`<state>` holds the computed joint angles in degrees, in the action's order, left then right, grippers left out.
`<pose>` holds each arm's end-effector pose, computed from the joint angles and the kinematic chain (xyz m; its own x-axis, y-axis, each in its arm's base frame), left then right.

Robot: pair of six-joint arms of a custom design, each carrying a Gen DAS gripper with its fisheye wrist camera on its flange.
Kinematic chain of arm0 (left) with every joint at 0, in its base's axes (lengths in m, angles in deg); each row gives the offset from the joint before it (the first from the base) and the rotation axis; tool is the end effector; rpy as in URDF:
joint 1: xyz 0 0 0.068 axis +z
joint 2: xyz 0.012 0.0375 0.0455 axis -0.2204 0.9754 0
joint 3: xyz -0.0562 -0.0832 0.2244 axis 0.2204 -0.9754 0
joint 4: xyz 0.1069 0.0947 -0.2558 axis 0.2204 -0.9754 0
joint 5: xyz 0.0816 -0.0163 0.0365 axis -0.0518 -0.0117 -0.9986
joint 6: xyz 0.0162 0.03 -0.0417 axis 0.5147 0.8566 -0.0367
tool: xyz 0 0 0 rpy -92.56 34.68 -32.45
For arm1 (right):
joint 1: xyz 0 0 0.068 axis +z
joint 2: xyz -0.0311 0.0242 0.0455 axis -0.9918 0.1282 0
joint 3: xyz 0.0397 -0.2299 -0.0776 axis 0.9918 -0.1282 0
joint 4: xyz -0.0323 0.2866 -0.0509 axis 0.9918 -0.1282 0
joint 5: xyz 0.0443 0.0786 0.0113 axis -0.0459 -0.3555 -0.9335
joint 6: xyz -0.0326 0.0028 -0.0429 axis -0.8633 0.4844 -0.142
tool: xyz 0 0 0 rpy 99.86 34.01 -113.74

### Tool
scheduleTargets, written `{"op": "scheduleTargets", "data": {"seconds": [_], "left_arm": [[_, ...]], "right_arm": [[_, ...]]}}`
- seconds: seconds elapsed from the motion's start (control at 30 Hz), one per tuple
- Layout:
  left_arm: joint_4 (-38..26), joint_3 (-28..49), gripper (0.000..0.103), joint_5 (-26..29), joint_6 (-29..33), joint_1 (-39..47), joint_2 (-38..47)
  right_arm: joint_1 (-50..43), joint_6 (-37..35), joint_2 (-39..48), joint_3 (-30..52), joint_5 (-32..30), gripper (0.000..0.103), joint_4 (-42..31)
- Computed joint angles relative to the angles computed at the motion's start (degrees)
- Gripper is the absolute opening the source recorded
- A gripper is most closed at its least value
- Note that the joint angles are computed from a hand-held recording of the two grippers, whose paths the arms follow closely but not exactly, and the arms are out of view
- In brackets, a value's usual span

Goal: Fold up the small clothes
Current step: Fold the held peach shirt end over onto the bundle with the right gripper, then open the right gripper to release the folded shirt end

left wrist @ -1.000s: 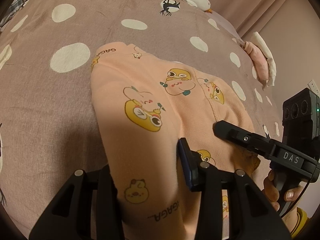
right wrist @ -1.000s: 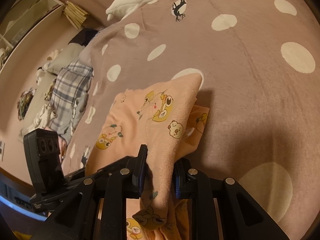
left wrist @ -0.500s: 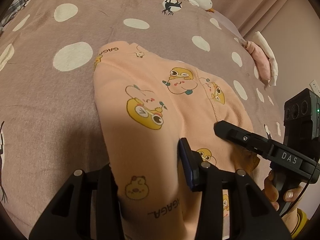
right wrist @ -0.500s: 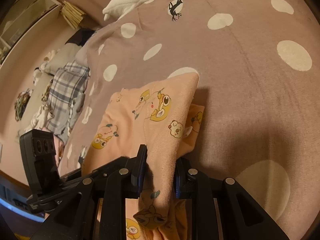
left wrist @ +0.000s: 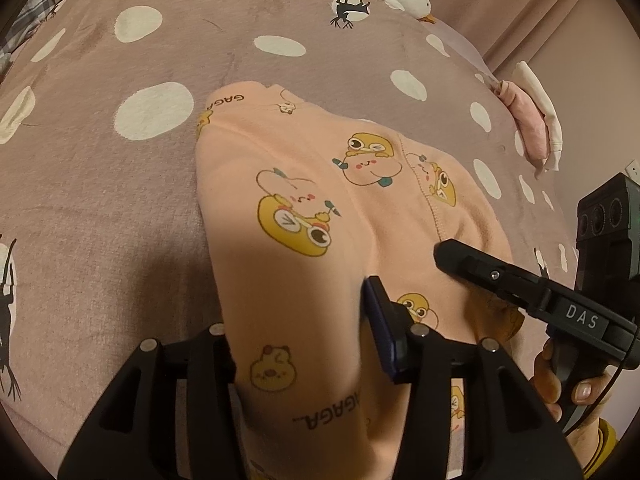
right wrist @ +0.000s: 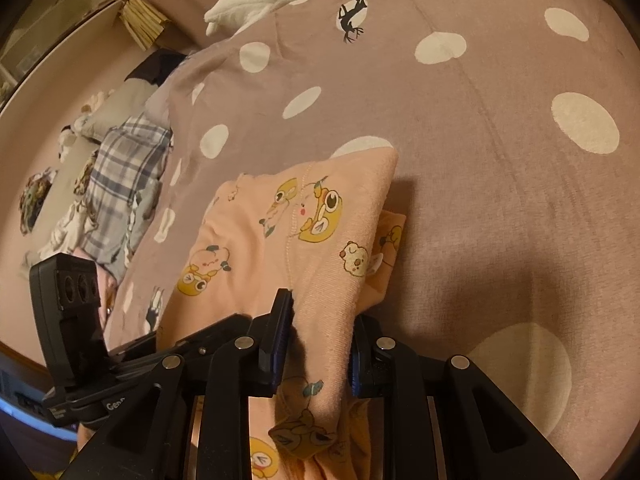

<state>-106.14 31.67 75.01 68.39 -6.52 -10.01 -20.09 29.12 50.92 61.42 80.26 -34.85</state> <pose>0.2133 0.0061 0.1168 -0.8852 0.0703 -0.4599 0.2603 0.8941 -0.3644 0.0905 0.1561 0.1613 -0.8515 0.2763 -0.4456 -0.0308 0.8221 0.5685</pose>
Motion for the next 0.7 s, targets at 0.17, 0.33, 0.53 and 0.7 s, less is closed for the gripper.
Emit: {"op": "scheduleTargets", "data": {"seconds": [0.17, 0.33, 0.53, 0.7], "left_arm": [[-0.3, 0.1, 0.051, -0.6, -0.3, -0.2, -0.3], [-0.3, -0.1, 0.056, -1.8, -0.8, -0.6, -1.0], [-0.7, -0.6, 0.057, -2.2, -0.9, -0.6, -1.9], [-0.8, -0.9, 0.061, -2.7, -1.2, -0.5, -2.4]], "right_arm": [[0.6, 0.0, 1.2, 0.9, 0.8, 0.022, -0.4], [0.9, 0.2, 2.0, 1.4, 1.1, 0.022, -0.7], [1.9, 0.0, 4.8, 3.2, 2.8, 0.023, -1.6], [1.9, 0.1, 5.7, 3.9, 3.2, 0.025, -2.0]]}}
